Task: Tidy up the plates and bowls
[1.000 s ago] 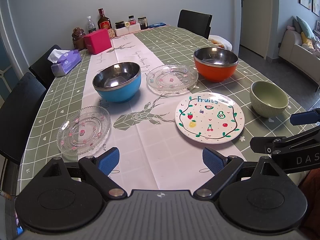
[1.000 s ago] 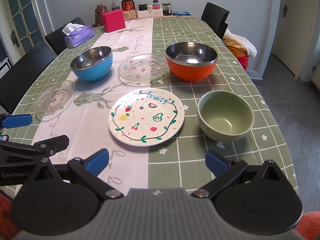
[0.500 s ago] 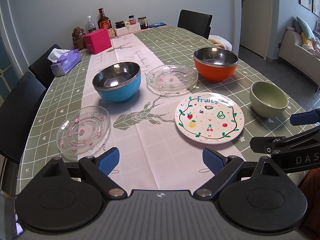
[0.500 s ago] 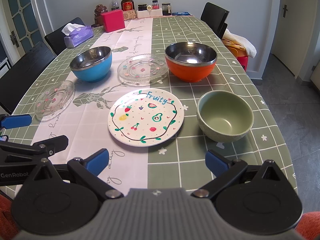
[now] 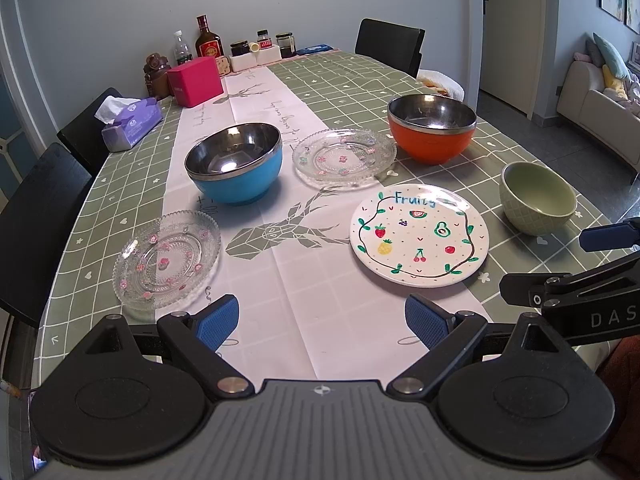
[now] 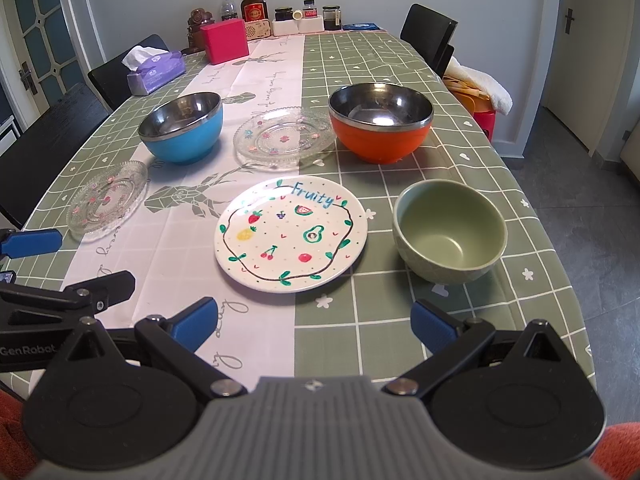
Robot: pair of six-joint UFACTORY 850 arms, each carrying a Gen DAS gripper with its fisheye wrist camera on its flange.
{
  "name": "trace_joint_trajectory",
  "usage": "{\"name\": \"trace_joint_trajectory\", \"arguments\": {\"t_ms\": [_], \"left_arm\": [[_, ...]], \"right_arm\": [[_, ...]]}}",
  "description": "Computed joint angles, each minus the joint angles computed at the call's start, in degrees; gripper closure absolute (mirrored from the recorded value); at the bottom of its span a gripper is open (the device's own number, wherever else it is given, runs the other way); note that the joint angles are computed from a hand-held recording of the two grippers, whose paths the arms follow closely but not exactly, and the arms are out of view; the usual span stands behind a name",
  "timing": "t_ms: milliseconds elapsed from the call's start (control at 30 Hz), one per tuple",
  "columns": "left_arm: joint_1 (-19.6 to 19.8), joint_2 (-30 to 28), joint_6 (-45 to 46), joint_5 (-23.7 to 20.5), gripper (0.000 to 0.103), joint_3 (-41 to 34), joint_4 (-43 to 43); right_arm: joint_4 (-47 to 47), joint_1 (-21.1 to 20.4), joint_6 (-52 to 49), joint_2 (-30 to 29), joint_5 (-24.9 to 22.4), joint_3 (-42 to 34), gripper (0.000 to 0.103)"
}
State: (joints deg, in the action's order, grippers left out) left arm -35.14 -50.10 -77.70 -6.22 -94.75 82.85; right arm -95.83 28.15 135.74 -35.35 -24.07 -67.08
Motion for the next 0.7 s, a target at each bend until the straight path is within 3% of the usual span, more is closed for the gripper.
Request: {"name": "trace_joint_trajectory", "arguments": {"t_ms": [700], "left_arm": [[-0.2,-0.2,-0.7,0.1,0.000,0.2,0.5]], "right_arm": [[0.1,0.0,-0.2,0.0,0.0,0.0,0.003]]}}
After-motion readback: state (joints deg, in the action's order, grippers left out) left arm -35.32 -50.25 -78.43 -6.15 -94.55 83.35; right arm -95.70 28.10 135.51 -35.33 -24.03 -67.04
